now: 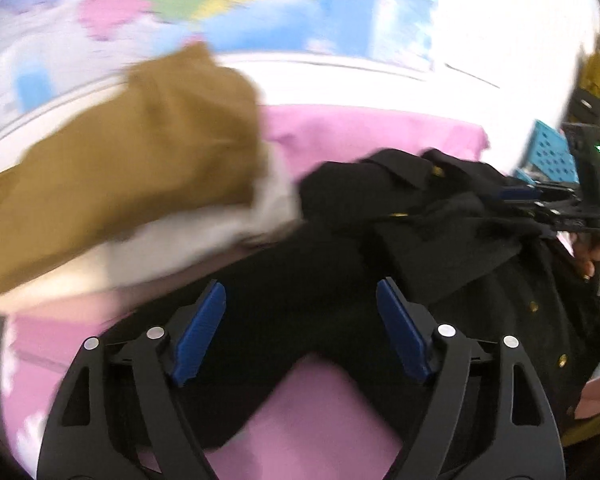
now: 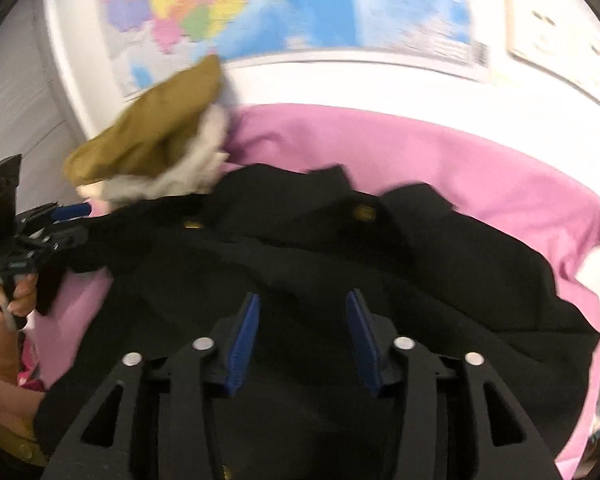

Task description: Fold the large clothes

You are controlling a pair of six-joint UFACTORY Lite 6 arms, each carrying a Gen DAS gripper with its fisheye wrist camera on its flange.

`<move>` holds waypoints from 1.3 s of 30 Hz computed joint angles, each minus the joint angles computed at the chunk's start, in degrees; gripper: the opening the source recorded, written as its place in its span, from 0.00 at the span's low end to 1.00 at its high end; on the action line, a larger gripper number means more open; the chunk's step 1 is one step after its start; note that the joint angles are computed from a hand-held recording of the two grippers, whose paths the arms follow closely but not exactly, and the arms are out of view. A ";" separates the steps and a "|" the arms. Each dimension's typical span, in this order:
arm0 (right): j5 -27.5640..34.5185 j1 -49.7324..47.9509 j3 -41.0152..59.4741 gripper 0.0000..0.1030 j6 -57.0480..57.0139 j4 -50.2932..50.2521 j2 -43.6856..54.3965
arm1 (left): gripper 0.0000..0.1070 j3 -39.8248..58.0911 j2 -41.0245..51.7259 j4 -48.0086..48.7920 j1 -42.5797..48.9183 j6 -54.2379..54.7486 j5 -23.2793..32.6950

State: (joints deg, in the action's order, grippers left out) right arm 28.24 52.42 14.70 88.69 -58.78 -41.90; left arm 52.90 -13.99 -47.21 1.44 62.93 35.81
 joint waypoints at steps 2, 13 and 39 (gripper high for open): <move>-1.37 2.71 3.30 0.47 6.40 -5.90 7.05 | 0.77 -0.91 -2.46 -0.70 6.87 2.31 2.44; -9.29 4.01 20.37 0.51 26.68 -25.59 36.48 | 0.85 3.46 4.88 -4.08 44.31 20.84 23.87; 2.50 28.38 27.76 0.66 43.14 -39.04 37.12 | 0.14 31.92 2.28 -7.32 22.76 9.14 49.05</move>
